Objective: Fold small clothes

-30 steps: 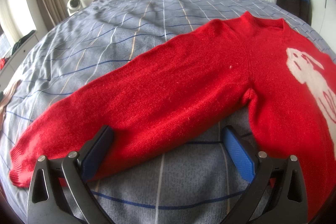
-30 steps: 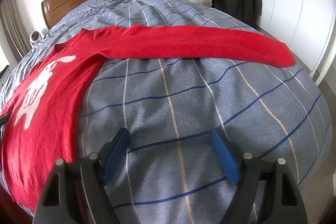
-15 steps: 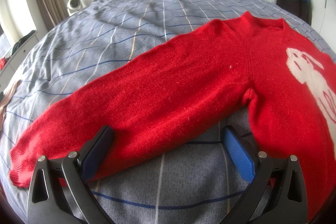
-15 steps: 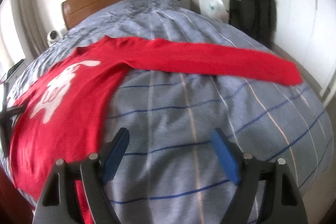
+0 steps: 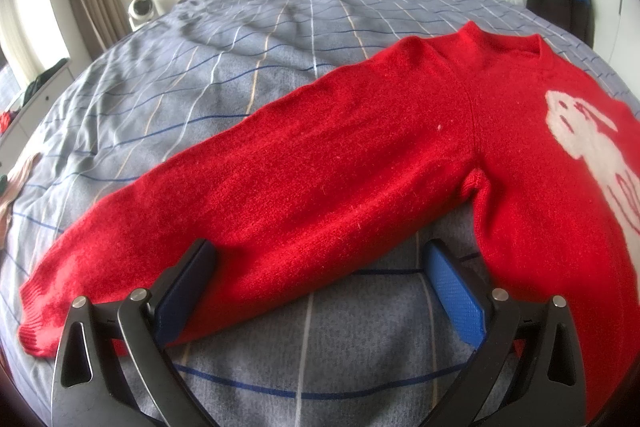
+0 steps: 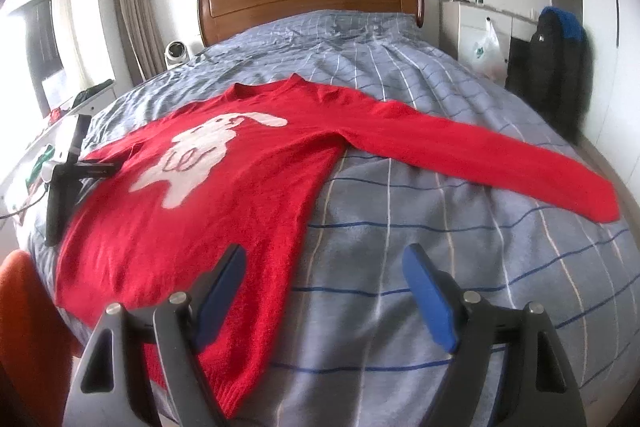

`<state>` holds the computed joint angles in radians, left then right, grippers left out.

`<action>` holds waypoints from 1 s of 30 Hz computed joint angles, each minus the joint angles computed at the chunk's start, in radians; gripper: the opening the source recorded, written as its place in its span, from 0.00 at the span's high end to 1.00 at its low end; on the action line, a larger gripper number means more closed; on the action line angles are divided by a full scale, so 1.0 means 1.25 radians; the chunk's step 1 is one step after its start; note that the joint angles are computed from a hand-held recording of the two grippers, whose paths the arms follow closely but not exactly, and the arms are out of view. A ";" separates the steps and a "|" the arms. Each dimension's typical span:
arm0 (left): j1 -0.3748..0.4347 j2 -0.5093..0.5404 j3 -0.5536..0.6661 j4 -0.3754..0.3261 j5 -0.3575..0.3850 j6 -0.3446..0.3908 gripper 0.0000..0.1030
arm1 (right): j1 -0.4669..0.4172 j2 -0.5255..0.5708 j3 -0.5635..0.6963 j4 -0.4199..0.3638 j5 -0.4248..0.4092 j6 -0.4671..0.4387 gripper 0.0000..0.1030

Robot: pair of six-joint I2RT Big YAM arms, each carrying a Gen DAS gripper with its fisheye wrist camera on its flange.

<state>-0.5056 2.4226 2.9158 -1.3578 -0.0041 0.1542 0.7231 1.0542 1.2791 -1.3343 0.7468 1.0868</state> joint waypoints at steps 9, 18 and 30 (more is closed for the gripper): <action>0.000 -0.003 -0.005 0.002 0.000 0.000 0.00 | -0.011 -0.047 -0.035 -0.012 0.040 0.110 0.23; 0.000 -0.002 -0.003 0.002 0.000 0.000 0.00 | 0.041 -0.002 0.021 -0.110 0.127 0.170 0.23; 0.000 -0.007 -0.014 0.008 -0.001 0.000 0.00 | 0.020 0.013 0.015 -0.137 0.090 0.219 0.23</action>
<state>-0.5061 2.4140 2.8985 -1.3482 -0.0052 0.1537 0.7477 1.0700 1.2976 -1.5062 0.8595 1.3607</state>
